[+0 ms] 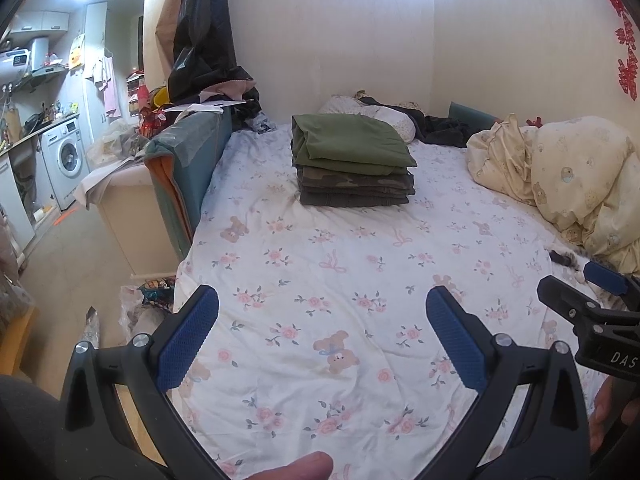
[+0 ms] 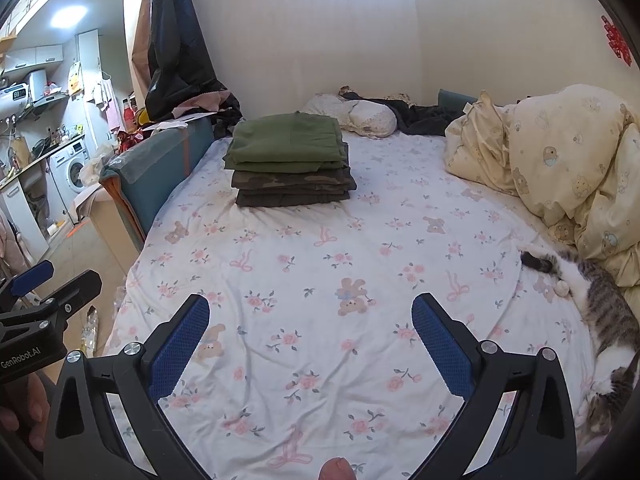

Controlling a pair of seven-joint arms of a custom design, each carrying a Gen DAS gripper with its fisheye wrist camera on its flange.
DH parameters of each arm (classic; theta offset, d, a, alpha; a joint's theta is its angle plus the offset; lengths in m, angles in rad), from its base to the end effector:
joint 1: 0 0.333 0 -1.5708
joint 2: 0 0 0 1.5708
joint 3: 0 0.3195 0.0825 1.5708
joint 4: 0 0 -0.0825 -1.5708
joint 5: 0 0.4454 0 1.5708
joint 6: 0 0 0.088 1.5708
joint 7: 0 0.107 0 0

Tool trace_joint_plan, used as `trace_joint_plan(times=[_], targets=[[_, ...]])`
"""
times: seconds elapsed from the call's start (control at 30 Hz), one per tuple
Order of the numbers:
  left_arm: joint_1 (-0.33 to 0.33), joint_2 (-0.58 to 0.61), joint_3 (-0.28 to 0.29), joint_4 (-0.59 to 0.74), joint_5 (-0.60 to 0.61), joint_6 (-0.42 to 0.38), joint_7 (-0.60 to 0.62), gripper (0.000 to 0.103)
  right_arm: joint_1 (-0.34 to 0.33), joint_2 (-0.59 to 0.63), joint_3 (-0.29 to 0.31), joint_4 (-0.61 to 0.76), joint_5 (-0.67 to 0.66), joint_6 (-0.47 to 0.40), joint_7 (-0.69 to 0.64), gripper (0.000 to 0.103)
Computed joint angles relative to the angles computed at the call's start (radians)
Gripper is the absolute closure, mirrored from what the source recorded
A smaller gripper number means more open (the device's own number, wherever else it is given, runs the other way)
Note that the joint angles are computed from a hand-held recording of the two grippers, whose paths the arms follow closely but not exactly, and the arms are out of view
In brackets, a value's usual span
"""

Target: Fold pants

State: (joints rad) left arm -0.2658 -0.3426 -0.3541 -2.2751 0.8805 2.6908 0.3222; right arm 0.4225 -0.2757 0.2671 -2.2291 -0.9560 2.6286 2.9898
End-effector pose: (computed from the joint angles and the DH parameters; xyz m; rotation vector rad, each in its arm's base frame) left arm 0.4288 -0.3537 0.5377 -1.5820 1.6974 -0.9386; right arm 0.4220 0.3847 0.5279 -1.5985 1.6146 -0.7412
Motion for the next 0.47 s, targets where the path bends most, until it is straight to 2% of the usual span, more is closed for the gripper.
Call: trace_joint_plan(times=[0.47], targets=[[0.005,0.009,-0.001,0.006,0.002,0.006,0.002,0.001,0.000,0.003,-0.003,-0.001,0.004,0.007,-0.012,0.000]])
